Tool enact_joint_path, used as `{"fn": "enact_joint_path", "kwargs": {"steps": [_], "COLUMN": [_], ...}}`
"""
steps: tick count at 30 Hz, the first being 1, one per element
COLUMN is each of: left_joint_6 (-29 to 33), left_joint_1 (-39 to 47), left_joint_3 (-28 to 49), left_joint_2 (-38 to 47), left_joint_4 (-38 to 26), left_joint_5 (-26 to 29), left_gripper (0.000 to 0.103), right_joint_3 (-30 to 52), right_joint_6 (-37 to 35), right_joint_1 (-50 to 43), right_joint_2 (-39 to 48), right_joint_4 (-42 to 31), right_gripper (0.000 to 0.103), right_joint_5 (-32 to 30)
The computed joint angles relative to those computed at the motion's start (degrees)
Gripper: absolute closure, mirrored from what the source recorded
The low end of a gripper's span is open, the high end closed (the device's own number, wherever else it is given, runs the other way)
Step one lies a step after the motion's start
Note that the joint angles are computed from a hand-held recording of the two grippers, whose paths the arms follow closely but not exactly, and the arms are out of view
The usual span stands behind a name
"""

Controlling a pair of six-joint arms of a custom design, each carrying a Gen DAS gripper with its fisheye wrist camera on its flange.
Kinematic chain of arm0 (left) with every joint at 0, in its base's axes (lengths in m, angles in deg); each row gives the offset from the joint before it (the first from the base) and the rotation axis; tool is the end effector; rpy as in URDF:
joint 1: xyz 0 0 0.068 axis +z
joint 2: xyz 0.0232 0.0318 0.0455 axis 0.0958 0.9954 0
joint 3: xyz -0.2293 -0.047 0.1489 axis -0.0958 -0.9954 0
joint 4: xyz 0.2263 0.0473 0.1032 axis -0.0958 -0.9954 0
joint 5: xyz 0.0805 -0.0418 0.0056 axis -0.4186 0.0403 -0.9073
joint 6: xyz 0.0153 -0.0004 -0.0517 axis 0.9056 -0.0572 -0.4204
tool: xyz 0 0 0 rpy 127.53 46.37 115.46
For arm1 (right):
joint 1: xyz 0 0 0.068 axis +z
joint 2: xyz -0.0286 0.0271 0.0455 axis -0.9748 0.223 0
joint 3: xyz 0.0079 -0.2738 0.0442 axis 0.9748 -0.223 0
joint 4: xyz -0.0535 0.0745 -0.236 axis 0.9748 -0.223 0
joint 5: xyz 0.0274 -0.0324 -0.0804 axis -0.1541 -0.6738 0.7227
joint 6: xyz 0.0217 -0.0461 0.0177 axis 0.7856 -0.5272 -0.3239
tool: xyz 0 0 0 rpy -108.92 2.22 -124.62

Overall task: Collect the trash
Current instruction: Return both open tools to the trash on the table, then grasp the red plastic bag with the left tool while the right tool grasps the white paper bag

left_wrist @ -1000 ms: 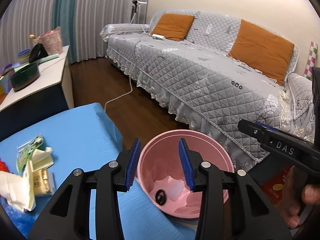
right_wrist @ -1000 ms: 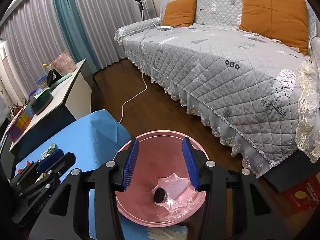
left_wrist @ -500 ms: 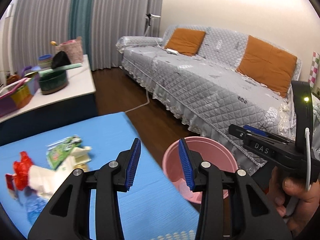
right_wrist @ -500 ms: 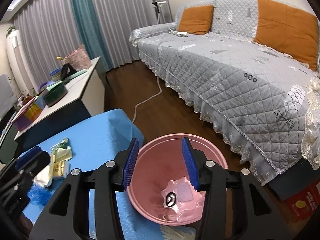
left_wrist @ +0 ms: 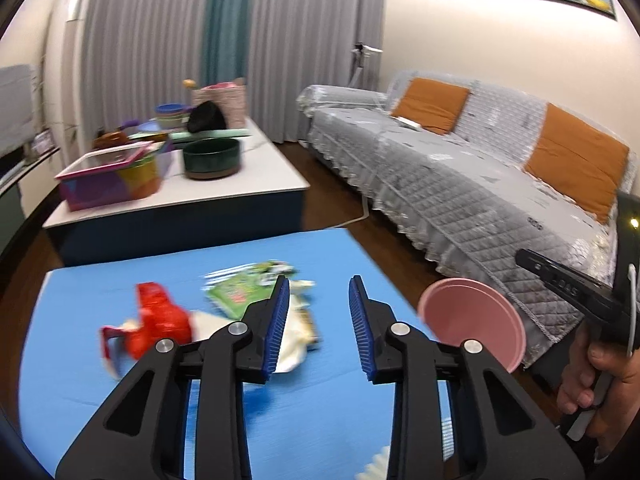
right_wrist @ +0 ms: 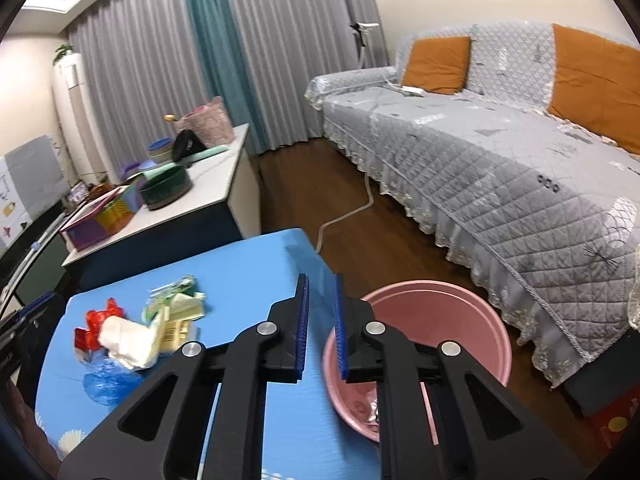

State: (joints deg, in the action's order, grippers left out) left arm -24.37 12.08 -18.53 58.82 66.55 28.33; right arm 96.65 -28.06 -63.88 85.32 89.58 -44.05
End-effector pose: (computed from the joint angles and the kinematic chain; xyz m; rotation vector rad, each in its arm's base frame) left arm 0.2667 0.0147 0.1275 0.3560 2.1060 -0.3201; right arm 0.2325 0.0434 0.0994 0.3779 2.1205 0.0327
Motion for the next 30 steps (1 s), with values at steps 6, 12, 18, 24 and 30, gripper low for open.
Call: {"fn": "enact_joint_path", "kwargs": {"steps": [6, 12, 18, 24, 30], "left_joint_6": [2.43, 0.25, -0.53, -2.17, -1.51], "left_joint_1": [10.36, 16.00, 18.23, 18.06, 16.07], "left_joint_3": [6.39, 10.61, 14.84, 19.96, 22.75], "left_joint_2": [3.71, 12.52, 20.08, 25.02, 27.88], "left_joint_4": [-2.99, -0.39, 1.03, -1.18, -2.47], "left_joint_5": [3.35, 4.44, 1.74, 0.64, -0.33], "left_gripper": [0.076, 0.077, 0.079, 0.079, 0.079], "right_joint_3": [4.30, 10.79, 19.13, 26.54, 33.30], "right_joint_6": [1.38, 3.01, 1.61, 1.14, 0.83], "right_joint_1": [6.05, 11.29, 16.50, 18.18, 17.97], "right_joint_2": [5.08, 12.21, 20.34, 27.57, 33.52], "right_joint_4": [0.57, 0.26, -1.78, -4.04, -6.80], "right_gripper": [0.091, 0.092, 0.090, 0.090, 0.089], "right_joint_5": [0.50, -0.41, 0.33, -1.92, -4.72]}}
